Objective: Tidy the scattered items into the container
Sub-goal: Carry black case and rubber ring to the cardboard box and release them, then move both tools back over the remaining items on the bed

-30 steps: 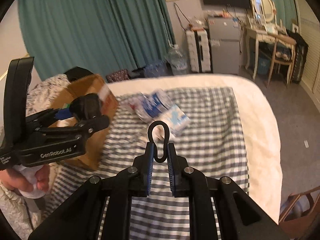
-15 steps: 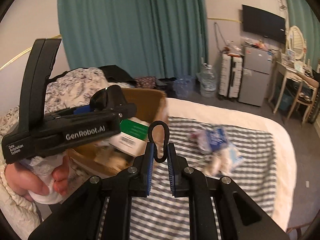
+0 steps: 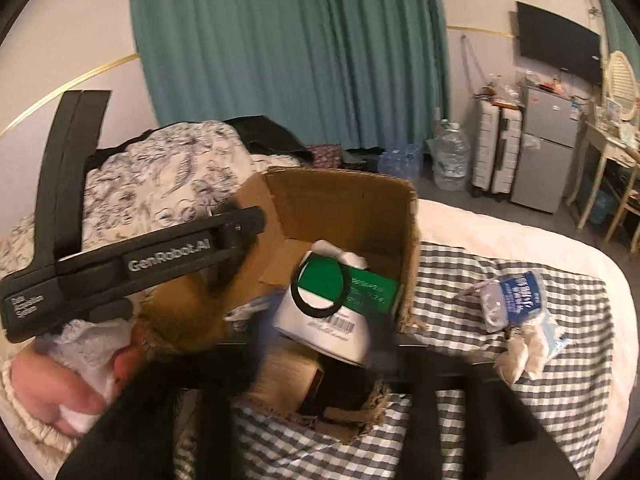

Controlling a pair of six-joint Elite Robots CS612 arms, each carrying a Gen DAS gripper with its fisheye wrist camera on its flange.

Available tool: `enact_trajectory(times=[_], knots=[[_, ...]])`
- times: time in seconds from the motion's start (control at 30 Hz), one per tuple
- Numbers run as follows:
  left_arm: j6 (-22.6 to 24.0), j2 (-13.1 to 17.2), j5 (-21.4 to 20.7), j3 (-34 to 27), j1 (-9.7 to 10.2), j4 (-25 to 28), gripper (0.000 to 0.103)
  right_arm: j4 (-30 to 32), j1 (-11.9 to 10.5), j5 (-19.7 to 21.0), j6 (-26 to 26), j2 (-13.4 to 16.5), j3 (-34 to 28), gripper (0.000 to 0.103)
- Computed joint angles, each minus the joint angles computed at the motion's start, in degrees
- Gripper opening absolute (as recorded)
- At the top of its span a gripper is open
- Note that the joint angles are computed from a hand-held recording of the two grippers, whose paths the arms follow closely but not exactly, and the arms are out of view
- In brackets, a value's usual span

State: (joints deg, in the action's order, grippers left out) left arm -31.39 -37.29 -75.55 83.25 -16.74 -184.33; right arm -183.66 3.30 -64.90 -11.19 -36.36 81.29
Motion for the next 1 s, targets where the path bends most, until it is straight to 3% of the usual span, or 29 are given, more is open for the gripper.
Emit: enact_trajectory(times=[0.07, 0.3, 0.53, 0.67, 0.77, 0.9, 1.0], knots=[[0.0, -0.1, 0.9, 0.1, -0.11, 0.1, 0.102, -5.3, -0.1, -1.3, 2.5, 0.3, 0.7, 0.084], [0.6, -0.8, 2.1, 1.1, -0.93, -2.5, 0.103, -7.9, -2.4, 0.2, 6.4, -1.1, 2.6, 0.084], [3.6, -0.9, 1.5, 0.6, -2.89, -3.8, 0.103, -13.1, -6.6, -3.4, 8.4, -4.7, 7.9, 0.087], [5.5, -0.5, 0.4, -0.3, -4.71, -3.3, 0.103, -13.9, -9.3, -5.9, 8.1, -6.7, 10.3, 0.087], [4.1, 0.4, -1.7, -1.1, -6.03, -3.2, 0.103, -15.4, -11.0, -6.9, 7.8, -7.4, 11.8, 0.087], [0.1, 2.6, -7.5, -3.5, -7.15, -1.0, 0.103, -18.4, -12.6, -8.1, 10.1, -6.7, 12.7, 0.091], [2.5, 4.4, -7.1, -6.1, -8.45, 2.7, 0.103, -17.0, -13.5, -6.6, 11.3, -5.9, 12.3, 0.091]])
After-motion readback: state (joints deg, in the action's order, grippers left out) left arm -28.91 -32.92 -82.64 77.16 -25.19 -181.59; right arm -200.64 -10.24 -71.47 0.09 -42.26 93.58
